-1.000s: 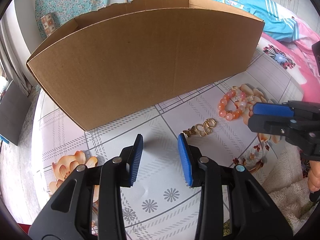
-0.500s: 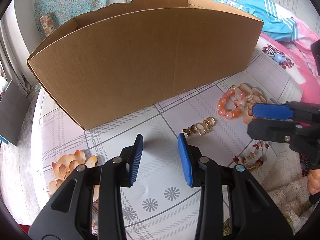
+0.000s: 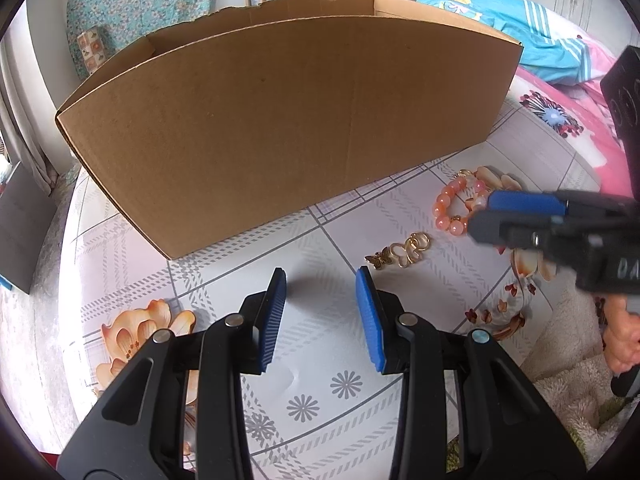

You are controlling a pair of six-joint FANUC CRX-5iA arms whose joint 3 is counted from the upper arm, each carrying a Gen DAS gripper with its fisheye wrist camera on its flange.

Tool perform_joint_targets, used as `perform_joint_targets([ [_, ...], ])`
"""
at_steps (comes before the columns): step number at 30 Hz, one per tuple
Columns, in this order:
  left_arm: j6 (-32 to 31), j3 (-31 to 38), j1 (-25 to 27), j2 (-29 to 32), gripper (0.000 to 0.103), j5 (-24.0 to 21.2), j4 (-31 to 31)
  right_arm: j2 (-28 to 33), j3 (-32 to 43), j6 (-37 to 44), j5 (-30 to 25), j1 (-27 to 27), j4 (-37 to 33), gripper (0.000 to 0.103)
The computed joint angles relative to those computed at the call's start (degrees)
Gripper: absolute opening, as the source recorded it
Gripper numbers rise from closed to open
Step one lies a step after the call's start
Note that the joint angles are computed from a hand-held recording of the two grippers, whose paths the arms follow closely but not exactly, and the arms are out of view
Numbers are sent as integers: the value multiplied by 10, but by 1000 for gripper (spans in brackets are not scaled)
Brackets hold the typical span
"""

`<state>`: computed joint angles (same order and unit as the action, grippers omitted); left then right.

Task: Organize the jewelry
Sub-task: 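Close the left gripper on the gold butterfly charm and lift it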

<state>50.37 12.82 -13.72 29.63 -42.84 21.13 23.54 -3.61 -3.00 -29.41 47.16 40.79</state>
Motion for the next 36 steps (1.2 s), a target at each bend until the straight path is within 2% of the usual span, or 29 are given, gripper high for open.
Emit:
perform_joint_targets([
  [6,-14,-10,4,-4,34,4,12,-6,0,-39,-24,11,48,51],
  [13,-38,-25,9,-11,34,10,25,-21,-5,-23,-61,39,45,51],
  [15,-48,-31,10,-15,34,11,33,-21,-3,-7,-68,46,24,51],
  [19,-115,-57,8,-28,33,18,81,-16,15,35,-73,51,-31,50],
  [21,-138,-58,4,-27,29,15,93,-12,23,48,-77,53,-39,47],
  [26,-139,-33,-6,-11,17,6,80,-4,40,64,-74,52,-53,45],
  [30,-126,-5,-11,3,17,-7,49,0,45,77,-69,50,-59,45],
  [32,-118,16,-11,14,17,-30,36,-1,42,76,-62,47,-58,45],
  [36,-109,36,-11,25,17,-51,29,-1,40,77,-54,41,-61,45],
])
